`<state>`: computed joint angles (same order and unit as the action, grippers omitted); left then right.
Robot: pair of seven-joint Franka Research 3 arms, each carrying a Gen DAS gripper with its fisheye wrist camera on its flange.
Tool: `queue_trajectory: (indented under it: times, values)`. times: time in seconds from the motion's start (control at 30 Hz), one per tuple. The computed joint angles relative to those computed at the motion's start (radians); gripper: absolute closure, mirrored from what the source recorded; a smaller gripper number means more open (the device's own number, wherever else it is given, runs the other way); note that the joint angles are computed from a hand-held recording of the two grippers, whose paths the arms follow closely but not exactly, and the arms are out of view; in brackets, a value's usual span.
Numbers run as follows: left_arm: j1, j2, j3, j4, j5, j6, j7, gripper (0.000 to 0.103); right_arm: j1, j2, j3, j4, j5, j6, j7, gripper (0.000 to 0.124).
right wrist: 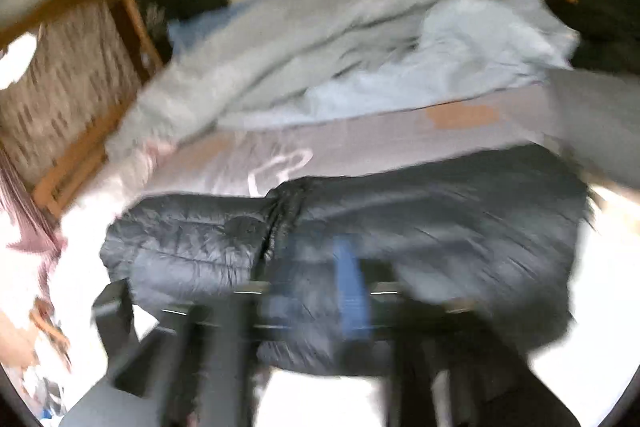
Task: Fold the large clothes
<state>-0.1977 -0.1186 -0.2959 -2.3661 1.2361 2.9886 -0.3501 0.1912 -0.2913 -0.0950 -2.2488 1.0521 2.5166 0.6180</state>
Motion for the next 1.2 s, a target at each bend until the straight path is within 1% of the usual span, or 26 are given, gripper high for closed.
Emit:
queue_trajectory:
  times: [0.03,0.07,0.1,0.17,0.23,0.3,0.4,0.5,0.57,0.6,0.63,0.67,0.7,0.73,0.77,0.8,0.83,0.87,0.9,0.97,1.03,1.07,1.1,1.13,1.17,1.2]
  values:
    - [-0.001,-0.001,-0.001,0.0,-0.002,-0.006,0.004,0.1,0.0,-0.036,-0.026,-0.043,0.086,0.029,-0.036,0.022]
    - [-0.002,-0.001,-0.002,0.001,0.0,-0.008,0.002,0.1,-0.005,-0.06,-0.042,-0.076,0.133,0.047,-0.056,0.021]
    - [0.0,0.0,-0.002,0.003,0.014,-0.003,-0.013,0.1,-0.011,-0.072,-0.053,-0.093,0.149,0.041,-0.069,0.021]
    - [0.007,0.002,0.001,0.004,0.043,0.016,-0.048,0.1,-0.032,-0.061,-0.077,-0.108,0.141,-0.008,-0.073,0.021]
    - [0.01,0.004,0.005,0.006,0.064,0.026,-0.07,0.1,-0.061,-0.031,-0.064,-0.121,0.124,0.016,0.006,0.021]
    - [0.007,0.004,0.005,0.006,0.063,0.019,-0.067,0.1,-0.07,0.018,-0.072,-0.11,0.174,0.007,0.032,0.021]
    - [0.003,0.004,0.007,0.009,0.053,0.011,-0.052,0.1,-0.081,0.077,-0.059,-0.078,0.261,0.016,0.032,0.021]
    - [0.002,0.006,0.008,0.01,0.052,0.011,-0.051,0.1,-0.098,0.154,-0.049,-0.017,0.378,-0.019,0.03,0.021]
    - [0.001,0.006,0.009,0.01,0.053,0.011,-0.052,0.1,-0.117,0.205,-0.036,0.026,0.422,-0.049,0.061,0.021]
    - [0.001,0.006,0.009,0.01,0.053,0.011,-0.052,0.1,-0.126,0.219,-0.026,0.04,0.42,-0.049,0.072,0.025]
    - [0.001,0.006,0.009,0.011,0.054,0.012,-0.053,0.1,-0.132,0.237,-0.014,0.06,0.411,-0.045,0.075,0.043]
    - [0.002,0.006,0.009,0.012,0.063,0.013,-0.061,0.1,-0.134,0.252,0.0,0.077,0.378,-0.028,0.092,0.055]
    - [0.003,0.005,0.009,0.012,0.072,0.015,-0.069,0.1,-0.134,0.256,0.012,0.084,0.376,-0.007,0.087,0.072]
    - [0.004,0.003,0.009,0.012,0.084,0.02,-0.077,0.1,-0.13,0.243,0.024,0.077,0.417,0.027,0.026,0.087]
    - [0.005,-0.003,0.009,0.011,0.101,0.024,-0.088,0.1,-0.123,0.222,0.036,0.063,0.442,0.077,-0.024,0.092]
    - [0.012,-0.02,0.0,0.002,0.094,0.03,-0.07,0.099,-0.11,0.199,0.052,0.052,0.437,0.148,-0.063,0.096]
    - [-0.016,-0.047,0.009,-0.018,0.018,-0.001,0.017,0.093,-0.103,0.18,0.058,0.042,0.414,0.19,-0.083,0.098]
    - [-0.055,-0.089,0.012,-0.04,-0.091,-0.07,0.139,0.082,-0.097,0.158,0.062,0.028,0.372,0.234,-0.091,0.099]
    - [-0.06,-0.146,-0.015,-0.061,-0.129,-0.118,0.203,0.074,-0.092,0.135,0.063,0.012,0.325,0.259,-0.077,0.1]
    - [-0.047,-0.275,-0.079,-0.102,-0.105,-0.22,0.193,0.041,-0.085,0.083,0.052,-0.023,0.234,0.288,-0.069,0.1]
    - [-0.058,-0.393,-0.109,-0.134,-0.178,-0.351,0.237,0.026,-0.091,0.042,0.04,-0.043,0.078,0.269,-0.037,0.1]
    - [-0.058,-0.436,-0.119,-0.145,-0.217,-0.411,0.255,0.021,-0.095,0.021,0.041,-0.051,-0.012,0.257,-0.023,0.1]
    - [-0.05,-0.473,-0.132,-0.155,-0.243,-0.473,0.268,0.019,-0.096,-0.002,0.048,-0.066,-0.08,0.268,-0.009,0.1]
    - [-0.039,-0.496,-0.14,-0.164,-0.25,-0.512,0.284,0.016,-0.094,-0.035,0.058,-0.091,-0.133,0.295,-0.01,0.1]
    - [-0.027,-0.509,-0.144,-0.169,-0.259,-0.556,0.305,0.015,-0.079,-0.072,0.062,-0.114,-0.158,0.327,-0.027,0.1]
    - [-0.017,-0.511,-0.138,-0.173,-0.281,-0.597,0.327,0.015,-0.066,-0.097,0.055,-0.125,-0.171,0.337,-0.035,0.1]
